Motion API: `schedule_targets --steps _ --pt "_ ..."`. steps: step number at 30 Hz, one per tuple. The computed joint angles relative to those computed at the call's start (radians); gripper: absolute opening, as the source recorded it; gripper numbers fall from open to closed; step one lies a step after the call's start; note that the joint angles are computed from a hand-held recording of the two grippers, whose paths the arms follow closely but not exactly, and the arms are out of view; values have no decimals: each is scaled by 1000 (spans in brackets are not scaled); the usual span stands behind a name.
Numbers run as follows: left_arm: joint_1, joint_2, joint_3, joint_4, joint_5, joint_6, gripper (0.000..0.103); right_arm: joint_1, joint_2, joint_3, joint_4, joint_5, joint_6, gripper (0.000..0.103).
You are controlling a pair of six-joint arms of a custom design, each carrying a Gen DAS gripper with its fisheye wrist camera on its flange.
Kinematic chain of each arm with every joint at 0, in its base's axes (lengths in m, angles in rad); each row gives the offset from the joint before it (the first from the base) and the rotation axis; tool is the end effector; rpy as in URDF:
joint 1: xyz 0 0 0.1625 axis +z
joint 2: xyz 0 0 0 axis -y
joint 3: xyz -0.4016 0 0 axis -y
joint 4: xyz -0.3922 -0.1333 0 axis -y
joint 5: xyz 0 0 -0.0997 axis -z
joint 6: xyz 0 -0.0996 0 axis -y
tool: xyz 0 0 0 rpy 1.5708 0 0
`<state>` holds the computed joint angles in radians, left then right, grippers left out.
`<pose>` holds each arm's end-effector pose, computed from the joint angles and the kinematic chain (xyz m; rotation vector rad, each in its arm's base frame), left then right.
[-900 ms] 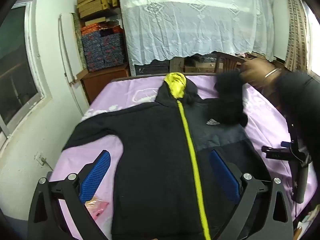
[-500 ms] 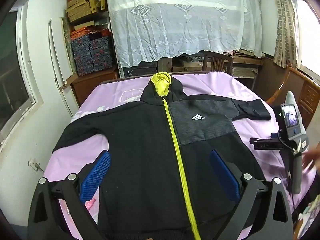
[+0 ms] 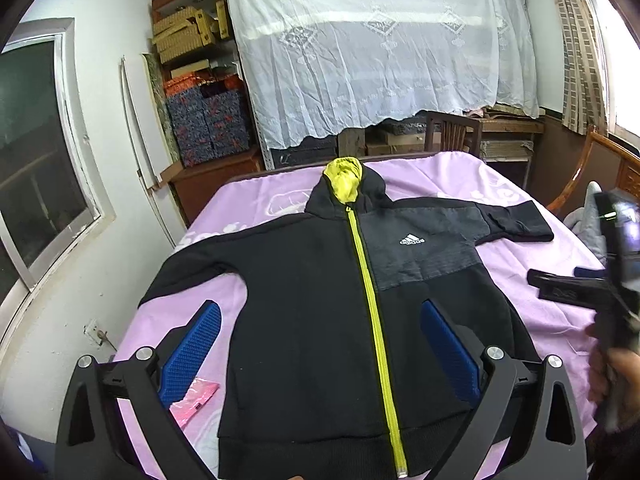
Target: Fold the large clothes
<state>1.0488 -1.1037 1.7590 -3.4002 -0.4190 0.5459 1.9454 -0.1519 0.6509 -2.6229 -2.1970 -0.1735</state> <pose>-0.0886 -0.6039 0.3584 0.2357 1.8583 -1.1306 0.3875 -0.7809 0.0193 0.4496 -2.4373 0.7772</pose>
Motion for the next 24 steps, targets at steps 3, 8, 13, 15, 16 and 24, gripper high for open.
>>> schedule_targets --steps 3,8,13,15,16,24 --pt "-10 -25 25 -6 6 -25 100 57 -100 192 -137 38 -76 99" --pt "-24 -52 63 -36 29 -26 100 110 -181 353 -260 157 -81 99" --pt "-31 -79 93 -26 32 -55 100 132 -188 373 -214 159 -47 99" --pt "-33 -81 97 -34 34 -54 100 140 -187 383 -223 158 -52 99" --pt "-34 -82 98 -34 35 -56 100 144 -183 382 -226 148 -59 99" --pt "-30 -89 102 -14 37 -87 100 156 -183 400 -265 136 -101 99"
